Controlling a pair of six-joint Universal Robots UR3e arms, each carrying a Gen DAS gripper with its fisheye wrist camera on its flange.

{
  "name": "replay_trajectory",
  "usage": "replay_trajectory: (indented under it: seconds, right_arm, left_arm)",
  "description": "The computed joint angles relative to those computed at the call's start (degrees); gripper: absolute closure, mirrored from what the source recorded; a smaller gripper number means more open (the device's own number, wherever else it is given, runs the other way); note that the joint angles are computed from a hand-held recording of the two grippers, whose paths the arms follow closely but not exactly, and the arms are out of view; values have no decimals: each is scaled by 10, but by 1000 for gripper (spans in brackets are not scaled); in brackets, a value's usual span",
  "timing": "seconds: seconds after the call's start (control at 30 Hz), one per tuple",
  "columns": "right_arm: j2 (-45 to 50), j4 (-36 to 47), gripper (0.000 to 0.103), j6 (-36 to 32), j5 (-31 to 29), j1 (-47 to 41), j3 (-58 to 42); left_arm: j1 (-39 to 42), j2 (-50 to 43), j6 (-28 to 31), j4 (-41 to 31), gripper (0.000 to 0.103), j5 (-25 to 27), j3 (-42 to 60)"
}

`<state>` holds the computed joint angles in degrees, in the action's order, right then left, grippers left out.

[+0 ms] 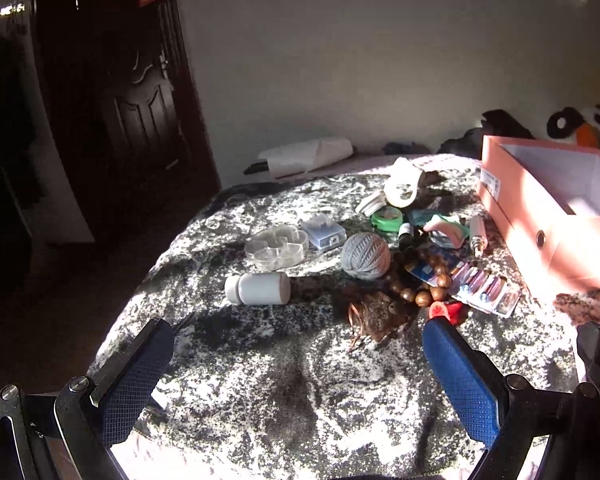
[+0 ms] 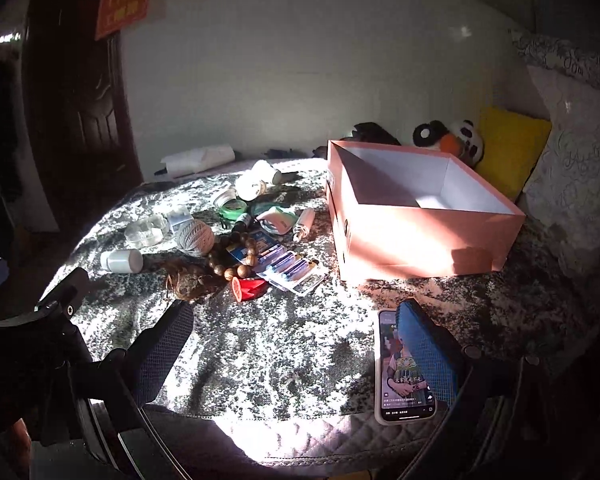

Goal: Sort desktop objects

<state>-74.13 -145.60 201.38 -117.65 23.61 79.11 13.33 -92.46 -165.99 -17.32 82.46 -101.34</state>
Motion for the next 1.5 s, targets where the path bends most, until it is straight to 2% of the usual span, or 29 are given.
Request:
replay_trajectory:
  seconds: [0.27,0.53,1.07,1.5]
  right_arm:
    - [-16,30,0,1,-28,35,-39]
    - [-8,51,0,-1,-45,59,-75]
    - [26,74,0,-3,-41,68,-129]
    - [18,73,0,-5,-39,58,-120]
  left_arm:
    - [37,68,-2,-6,0,-22,-28]
    - [63,92,-1,-20,0,-37,-34]
    - [71,91,-1,-34,1,-27,-22]
    - [56,82,-1,-42,0,-17,-6]
